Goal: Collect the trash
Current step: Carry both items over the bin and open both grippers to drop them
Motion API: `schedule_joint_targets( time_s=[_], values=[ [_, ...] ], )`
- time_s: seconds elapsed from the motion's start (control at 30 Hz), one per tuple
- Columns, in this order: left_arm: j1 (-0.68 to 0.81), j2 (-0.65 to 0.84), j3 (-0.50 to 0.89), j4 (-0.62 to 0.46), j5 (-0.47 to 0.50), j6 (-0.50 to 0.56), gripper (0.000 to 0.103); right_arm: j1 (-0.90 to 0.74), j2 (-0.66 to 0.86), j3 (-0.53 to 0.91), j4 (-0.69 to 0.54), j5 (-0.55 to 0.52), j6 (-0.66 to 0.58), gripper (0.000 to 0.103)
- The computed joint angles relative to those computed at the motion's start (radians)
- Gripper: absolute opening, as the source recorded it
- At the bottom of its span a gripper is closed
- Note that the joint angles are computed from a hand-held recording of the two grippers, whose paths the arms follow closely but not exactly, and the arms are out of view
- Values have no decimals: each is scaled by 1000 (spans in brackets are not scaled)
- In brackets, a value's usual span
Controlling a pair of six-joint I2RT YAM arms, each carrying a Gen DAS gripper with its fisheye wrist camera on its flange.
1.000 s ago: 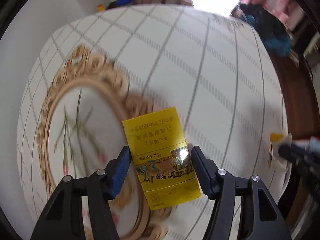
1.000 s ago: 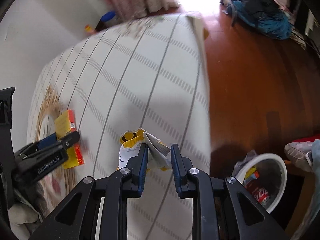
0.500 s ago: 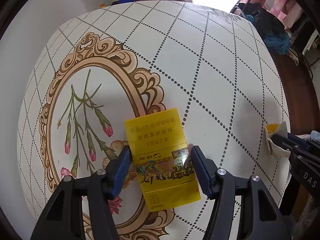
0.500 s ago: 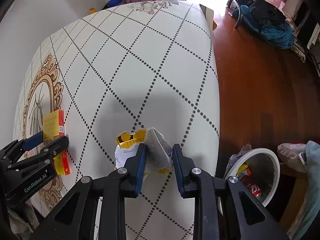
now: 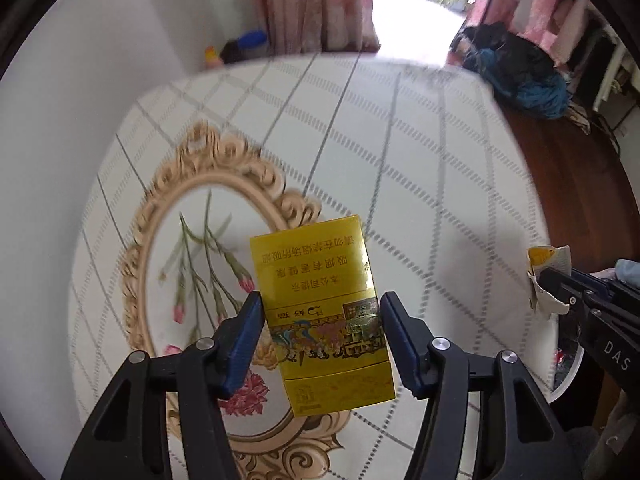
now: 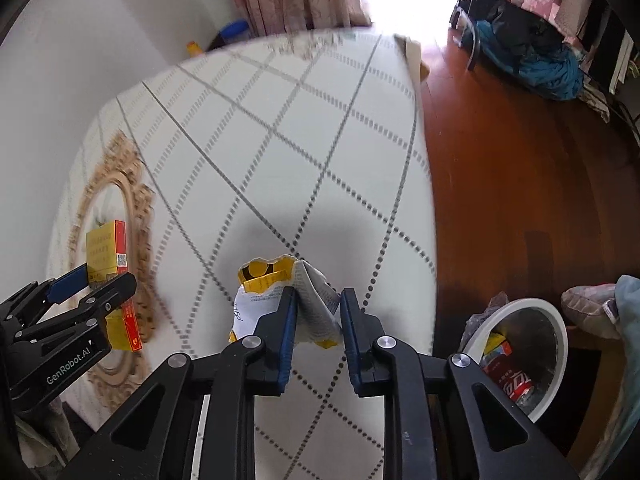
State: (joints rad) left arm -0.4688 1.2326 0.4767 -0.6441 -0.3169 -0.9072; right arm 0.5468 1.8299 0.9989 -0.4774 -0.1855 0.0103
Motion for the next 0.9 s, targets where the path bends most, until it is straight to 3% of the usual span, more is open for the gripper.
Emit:
schedule_joint_targets(
  time_s=[0.27, 0.47, 0.67, 0.9],
  values=[
    [-282, -1, 309, -234, -129, -135, 56, -183, -306, -47, -114, -85, -90, 23],
    [-424, 179, 558, -216, -156, -127, 56, -516, -461, -13, -279, -197, -283, 23],
    [-476, 458, 773, -75, -68, -42, 56, -891, -410, 43, -382, -248, -522, 23],
    [-454, 880, 1028, 92, 200, 67, 56, -1111, -131, 65, -270, -159, -621, 23]
  ],
)
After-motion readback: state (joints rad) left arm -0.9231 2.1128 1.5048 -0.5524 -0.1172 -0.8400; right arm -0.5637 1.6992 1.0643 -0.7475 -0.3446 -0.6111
